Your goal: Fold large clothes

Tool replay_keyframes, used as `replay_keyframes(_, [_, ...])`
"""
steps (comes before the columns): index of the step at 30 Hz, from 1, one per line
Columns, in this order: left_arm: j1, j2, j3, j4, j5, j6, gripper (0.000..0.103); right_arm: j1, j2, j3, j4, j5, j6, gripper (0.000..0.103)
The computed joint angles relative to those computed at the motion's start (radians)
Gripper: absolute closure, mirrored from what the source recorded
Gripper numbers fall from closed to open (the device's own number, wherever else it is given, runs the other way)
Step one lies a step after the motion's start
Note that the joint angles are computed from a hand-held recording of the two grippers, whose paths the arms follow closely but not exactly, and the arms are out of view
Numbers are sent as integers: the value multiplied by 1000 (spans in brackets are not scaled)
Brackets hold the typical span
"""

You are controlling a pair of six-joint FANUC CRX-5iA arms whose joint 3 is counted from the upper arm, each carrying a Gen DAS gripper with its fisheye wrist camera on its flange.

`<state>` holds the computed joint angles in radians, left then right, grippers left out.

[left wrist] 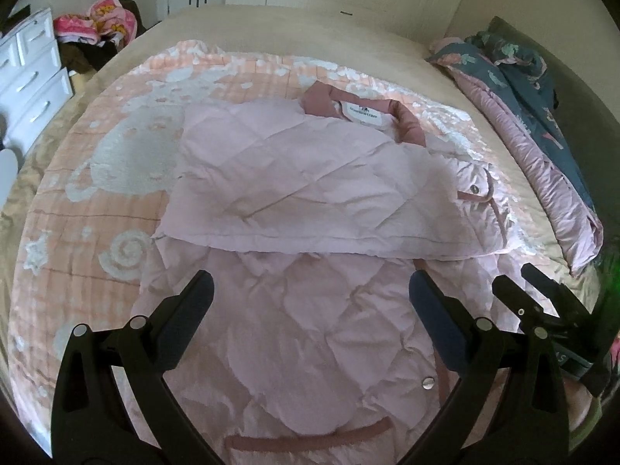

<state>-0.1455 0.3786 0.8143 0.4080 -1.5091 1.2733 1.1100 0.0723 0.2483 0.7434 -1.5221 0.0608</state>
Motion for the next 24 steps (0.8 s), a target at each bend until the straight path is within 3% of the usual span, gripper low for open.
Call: replay_keyframes(24, [42, -112, -82, 66, 42, -30, 8, 110, 38, 129, 150, -111, 48, 4])
